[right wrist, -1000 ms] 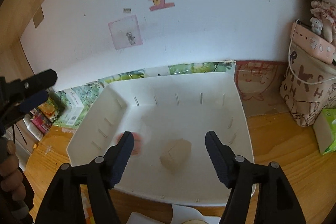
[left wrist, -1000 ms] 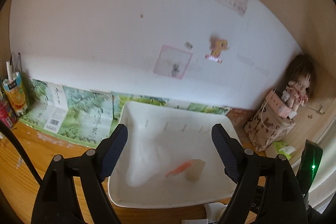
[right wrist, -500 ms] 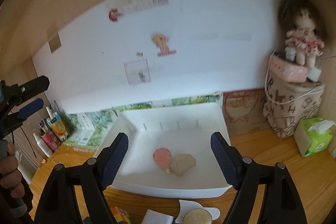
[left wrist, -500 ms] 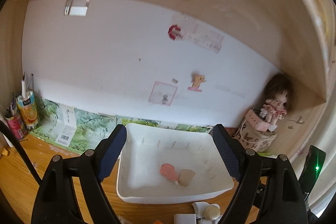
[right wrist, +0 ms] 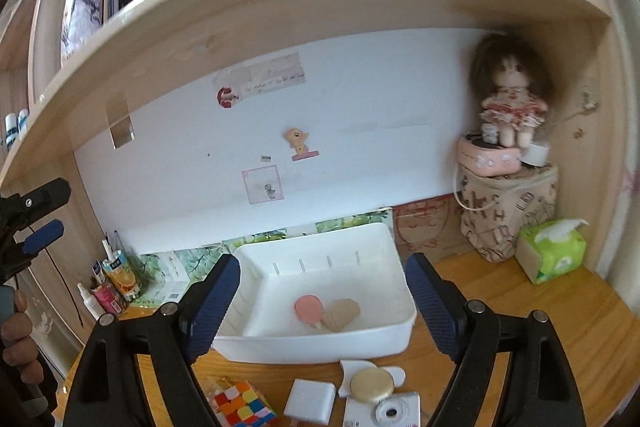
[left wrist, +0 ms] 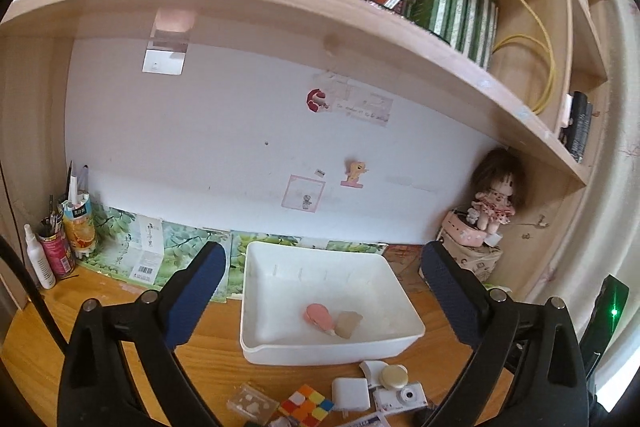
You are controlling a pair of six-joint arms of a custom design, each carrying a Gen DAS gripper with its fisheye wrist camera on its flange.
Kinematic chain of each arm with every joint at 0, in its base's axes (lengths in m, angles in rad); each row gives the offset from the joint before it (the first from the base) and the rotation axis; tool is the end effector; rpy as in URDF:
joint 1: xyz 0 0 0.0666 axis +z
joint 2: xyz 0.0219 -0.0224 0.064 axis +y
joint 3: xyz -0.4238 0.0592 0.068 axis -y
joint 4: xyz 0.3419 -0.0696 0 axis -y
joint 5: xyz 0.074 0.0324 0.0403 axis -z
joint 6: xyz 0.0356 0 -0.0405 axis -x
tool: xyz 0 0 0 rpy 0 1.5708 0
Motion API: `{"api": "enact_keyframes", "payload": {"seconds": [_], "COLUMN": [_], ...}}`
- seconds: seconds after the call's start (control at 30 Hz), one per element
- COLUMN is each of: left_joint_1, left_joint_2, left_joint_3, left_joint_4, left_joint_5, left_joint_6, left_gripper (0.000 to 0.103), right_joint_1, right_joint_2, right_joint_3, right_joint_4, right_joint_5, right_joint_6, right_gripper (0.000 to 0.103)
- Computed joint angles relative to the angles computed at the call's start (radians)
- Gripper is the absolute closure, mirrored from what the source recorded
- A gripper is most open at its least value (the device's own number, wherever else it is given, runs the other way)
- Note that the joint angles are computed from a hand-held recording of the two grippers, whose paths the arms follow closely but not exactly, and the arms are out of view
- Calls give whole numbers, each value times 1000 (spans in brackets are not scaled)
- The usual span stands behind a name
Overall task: Organize rigid objects
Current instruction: 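Withdraw both tools from the bin back toward the desk objects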
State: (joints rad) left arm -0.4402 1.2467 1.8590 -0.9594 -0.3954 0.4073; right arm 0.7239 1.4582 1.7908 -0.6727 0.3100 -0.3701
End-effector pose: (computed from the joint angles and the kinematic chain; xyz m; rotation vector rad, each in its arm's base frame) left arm 0.3057 -0.1293 0.7140 -0.2329 1.8806 -0.1988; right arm 0.3571 0.3006 0.6348 -0.1283 1.9148 0.4468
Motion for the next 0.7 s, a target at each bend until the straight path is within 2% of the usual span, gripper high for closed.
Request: {"api": "enact_keyframes", "payload": {"seconds": [0.17,0.47,0.7], "left_joint_1": [-19,-45,-45], "left_joint_2": [-28,-44,-27], "left_joint_3": [-36,-77,-86], "left_joint_4": [-18,-99,-184], "left_joint_5": [19,44,79], "left_joint_6": [47,95,137], "left_gripper": [4,4,4], "right_joint_1": [28,89,119], "right_joint_2": [-60,-124,-136], "right_joint_3": [-81,-176,-205], "right_joint_4": [25,-16,-77], "right_joint_5": [83,198,175], "right_joint_6": [-8,16,-22], "right_gripper": [18,18,18]}}
